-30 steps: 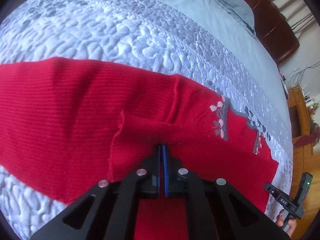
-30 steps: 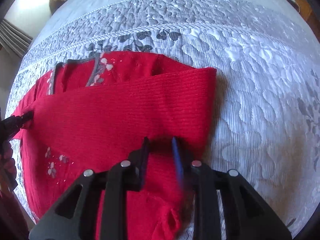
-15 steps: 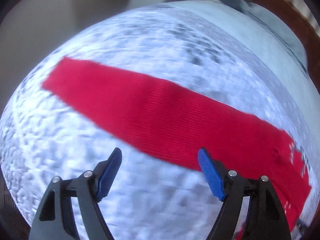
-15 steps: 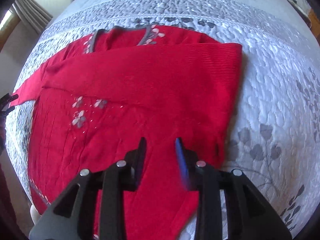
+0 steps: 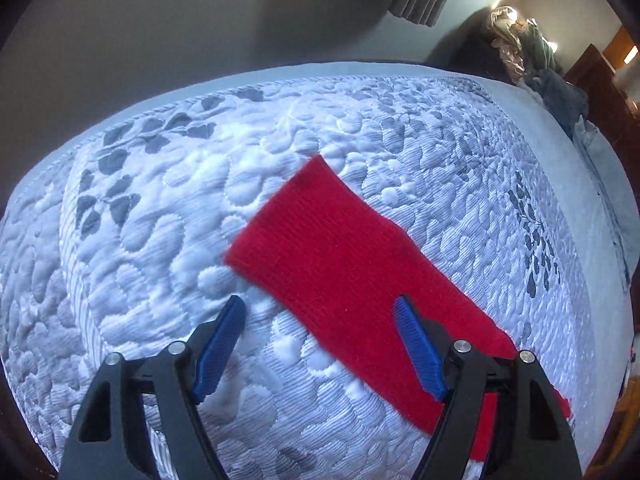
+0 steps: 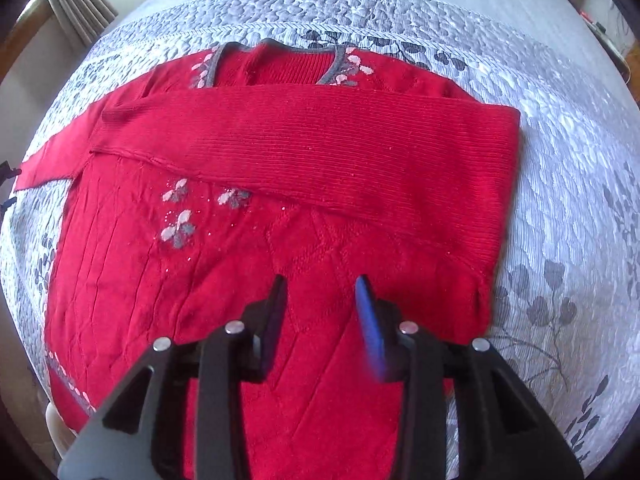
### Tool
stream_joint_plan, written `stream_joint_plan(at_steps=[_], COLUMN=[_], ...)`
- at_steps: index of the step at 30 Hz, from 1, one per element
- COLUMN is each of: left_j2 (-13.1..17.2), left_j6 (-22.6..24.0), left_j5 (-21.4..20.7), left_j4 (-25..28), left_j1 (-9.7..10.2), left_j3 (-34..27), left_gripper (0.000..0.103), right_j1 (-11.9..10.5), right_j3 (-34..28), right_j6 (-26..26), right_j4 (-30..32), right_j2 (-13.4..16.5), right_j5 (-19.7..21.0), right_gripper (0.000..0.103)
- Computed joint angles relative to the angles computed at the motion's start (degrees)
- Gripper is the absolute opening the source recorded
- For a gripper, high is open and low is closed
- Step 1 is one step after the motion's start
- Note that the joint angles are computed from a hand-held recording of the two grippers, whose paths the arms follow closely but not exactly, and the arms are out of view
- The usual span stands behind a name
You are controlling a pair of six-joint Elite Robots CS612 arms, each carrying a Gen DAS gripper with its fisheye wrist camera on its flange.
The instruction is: Fold small clothes
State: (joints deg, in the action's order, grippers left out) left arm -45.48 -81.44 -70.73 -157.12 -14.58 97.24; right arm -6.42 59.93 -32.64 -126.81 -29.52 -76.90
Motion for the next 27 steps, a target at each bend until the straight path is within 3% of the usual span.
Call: stream_joint_plan(at_steps=[3, 6, 7, 8, 10, 13, 16, 23, 27], left_j2=[0.87, 1.56, 1.63, 1.61, 1.54, 1.12, 0.62, 1.23, 3.14], left_j6=[0.57, 0.89, 0.50, 0.20, 0.55, -0.58, 1.61, 11.49, 17.89], left_j5=[0.15, 1.26, 1.99, 2.93, 2.57, 4.61, 8.55, 13.87, 12.20], left_j4=[1.04, 3.74, 5.51, 5.87, 2.21, 1.37, -1.61, -4.23, -6.97], left_j1=[0.32, 0.41, 0.28, 0.11, 0.20, -0.36, -1.67, -4.60, -6.24], left_j3=[-1.53, -2.89, -3.32, -3.29, -2.23, -1.44, -0.72, -4.02, -7.98], left_gripper=[0.076, 0.065, 0.052, 0.030, 0.016, 0.011, 0.009, 0.009, 0.009], right_j1=[0.09, 0.04, -0.09, -0.16, -0.25, -0.40, -0.61, -1.02, -1.35], right_j3=[0.01, 0.46, 0.61, 0.64, 0.69, 0.81, 1.08, 1.97, 2.50], right_j6=[-0.03, -0.41, -0.44, -0.43, -0.43, -0.49, -0.54, -0.37, -0.39], right_j4=[0.13, -0.33, -0.42, -0.45, -0.80, -1.23, -1.45, -1.84, -1.99], right_j2=[0.06, -0.17, -0.28, -0.32, -0.36, -0.43, -0.60, -0.98, -1.23], right_j5=[0.20, 0.68, 1.37, 1.71, 1.72, 1.62, 1.75, 2.08, 2.51], right_gripper=[0.036, 0.036, 0.038, 0.038, 0.039, 0.039, 0.039, 0.040, 0.040])
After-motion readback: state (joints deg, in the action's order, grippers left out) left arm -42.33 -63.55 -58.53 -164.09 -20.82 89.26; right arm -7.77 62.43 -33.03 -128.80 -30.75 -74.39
